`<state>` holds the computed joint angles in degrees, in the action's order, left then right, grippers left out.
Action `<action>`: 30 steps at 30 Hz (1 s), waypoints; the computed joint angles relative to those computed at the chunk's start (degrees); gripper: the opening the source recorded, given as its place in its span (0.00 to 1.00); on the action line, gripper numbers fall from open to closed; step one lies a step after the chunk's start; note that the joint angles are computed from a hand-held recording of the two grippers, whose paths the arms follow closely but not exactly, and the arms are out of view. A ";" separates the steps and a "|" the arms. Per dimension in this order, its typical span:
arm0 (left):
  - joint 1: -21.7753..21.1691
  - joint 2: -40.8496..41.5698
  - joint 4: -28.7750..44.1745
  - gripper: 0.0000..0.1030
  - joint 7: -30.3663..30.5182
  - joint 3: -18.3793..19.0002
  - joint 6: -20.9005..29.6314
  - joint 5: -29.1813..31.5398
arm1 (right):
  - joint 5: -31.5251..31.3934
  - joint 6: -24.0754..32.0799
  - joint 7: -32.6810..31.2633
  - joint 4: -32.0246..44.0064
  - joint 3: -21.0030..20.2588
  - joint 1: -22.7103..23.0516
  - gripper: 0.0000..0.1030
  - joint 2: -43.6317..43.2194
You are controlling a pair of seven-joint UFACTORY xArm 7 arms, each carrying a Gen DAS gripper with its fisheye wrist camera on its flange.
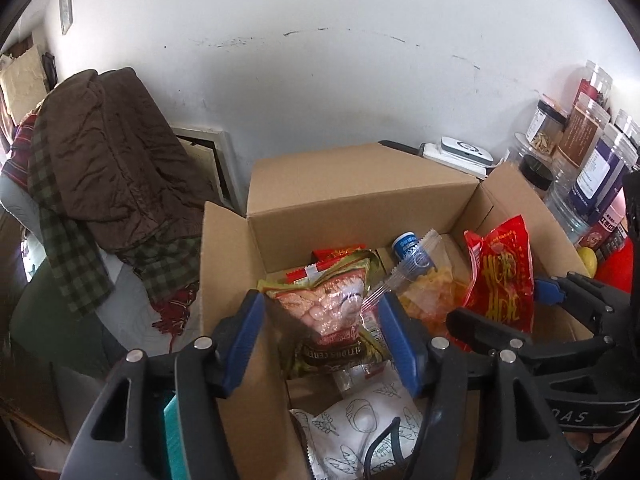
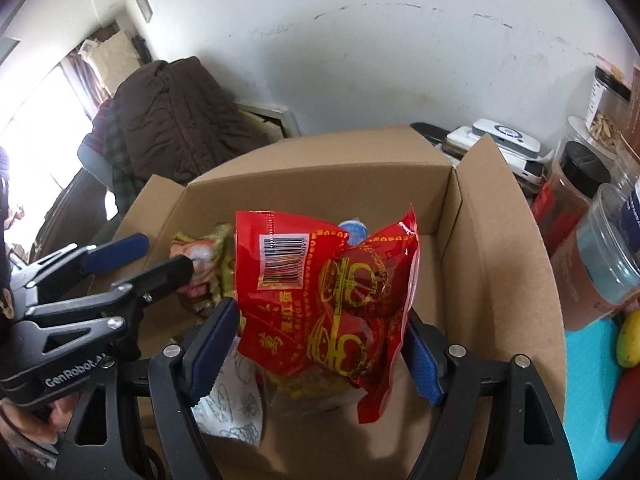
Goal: Organize snacks
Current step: 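Lower both packets into the box and open both grippers, then withdraw both grippers from the box toward the items left on the mat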
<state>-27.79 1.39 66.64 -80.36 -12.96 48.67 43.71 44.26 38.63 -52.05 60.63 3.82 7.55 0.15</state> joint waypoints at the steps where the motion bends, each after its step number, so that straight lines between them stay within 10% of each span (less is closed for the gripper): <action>1: -0.08 -0.27 -0.05 0.58 -0.15 -0.06 0.28 0.16 | -0.37 -0.23 0.26 -0.21 0.03 0.03 0.76 -0.22; 30: -0.38 -12.93 -0.44 0.58 -6.36 -9.69 12.70 6.00 | -0.11 -4.02 -2.16 -10.17 -6.20 6.89 0.86 -20.99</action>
